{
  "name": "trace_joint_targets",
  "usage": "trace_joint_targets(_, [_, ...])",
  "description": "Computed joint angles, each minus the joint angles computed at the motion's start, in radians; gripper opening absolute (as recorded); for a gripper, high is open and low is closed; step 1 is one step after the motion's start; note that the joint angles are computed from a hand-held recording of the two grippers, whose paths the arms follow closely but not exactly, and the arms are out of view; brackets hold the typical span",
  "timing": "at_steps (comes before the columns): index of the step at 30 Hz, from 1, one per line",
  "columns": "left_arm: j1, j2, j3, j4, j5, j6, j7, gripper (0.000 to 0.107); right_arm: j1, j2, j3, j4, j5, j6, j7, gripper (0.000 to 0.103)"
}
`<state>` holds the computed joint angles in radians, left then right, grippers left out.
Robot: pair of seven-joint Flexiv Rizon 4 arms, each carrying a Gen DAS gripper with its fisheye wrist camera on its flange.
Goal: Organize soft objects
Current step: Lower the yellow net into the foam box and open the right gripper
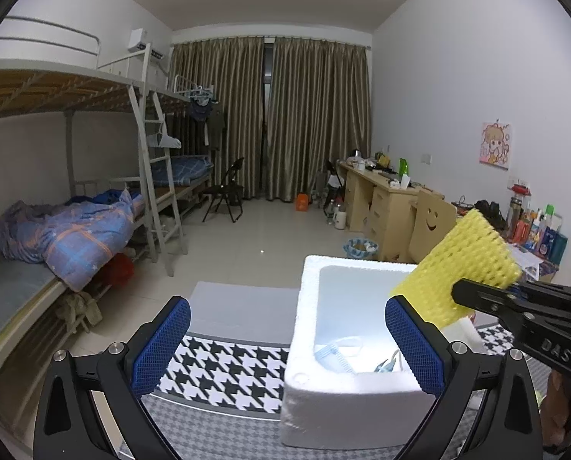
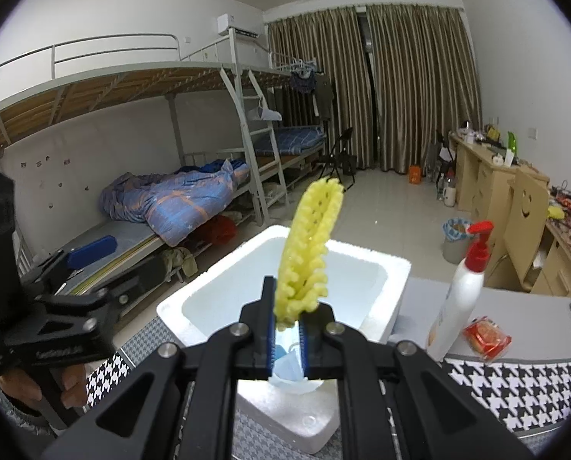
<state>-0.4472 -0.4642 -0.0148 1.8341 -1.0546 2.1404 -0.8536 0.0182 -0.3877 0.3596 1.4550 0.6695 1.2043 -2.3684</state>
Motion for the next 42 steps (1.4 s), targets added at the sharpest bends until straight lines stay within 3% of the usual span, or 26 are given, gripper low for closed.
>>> trace_joint_targets(10, [0.011,0.018,0.011,0.053,0.051,0.007,-0.051,0.102,0.044,-0.024,-0.025,-0.007,-0.103,-0.022,0.084,0.015])
trace_joint_targets(13, [0.017,0.023,0.011,0.064,0.062,0.013,-0.060,0.102,0.056,-0.031,-0.033,-0.004,-0.137,-0.024,0.111,0.030])
trace_joint_targets(15, [0.025,0.029,0.009,0.073,0.076,0.013,-0.075,0.102,0.054,-0.033,-0.029,-0.001,-0.147,-0.017,0.114,0.052])
trace_joint_targets(17, [0.026,0.032,0.011,0.079,0.079,0.016,-0.083,0.102,0.047,-0.031,-0.017,0.005,-0.145,-0.005,0.102,0.064])
trace_joint_targets(29, [0.033,0.040,0.011,0.091,0.080,0.022,-0.094,0.102,0.042,-0.023,-0.009,0.005,-0.163,-0.050,0.097,0.066])
trace_joint_targets(35, [0.039,0.047,0.011,0.105,0.091,0.027,-0.112,0.102,-0.001,-0.021,0.010,-0.055,-0.079,-0.218,0.055,0.066])
trace_joint_targets(39, [0.040,0.053,0.010,0.118,0.091,0.031,-0.123,0.102,0.026,0.002,-0.018,-0.022,-0.054,-0.150,0.016,0.066])
trace_joint_targets(42, [0.049,0.059,0.007,0.125,0.107,0.027,-0.132,0.102,0.010,0.005,-0.019,-0.041,-0.023,-0.214,0.010,0.066])
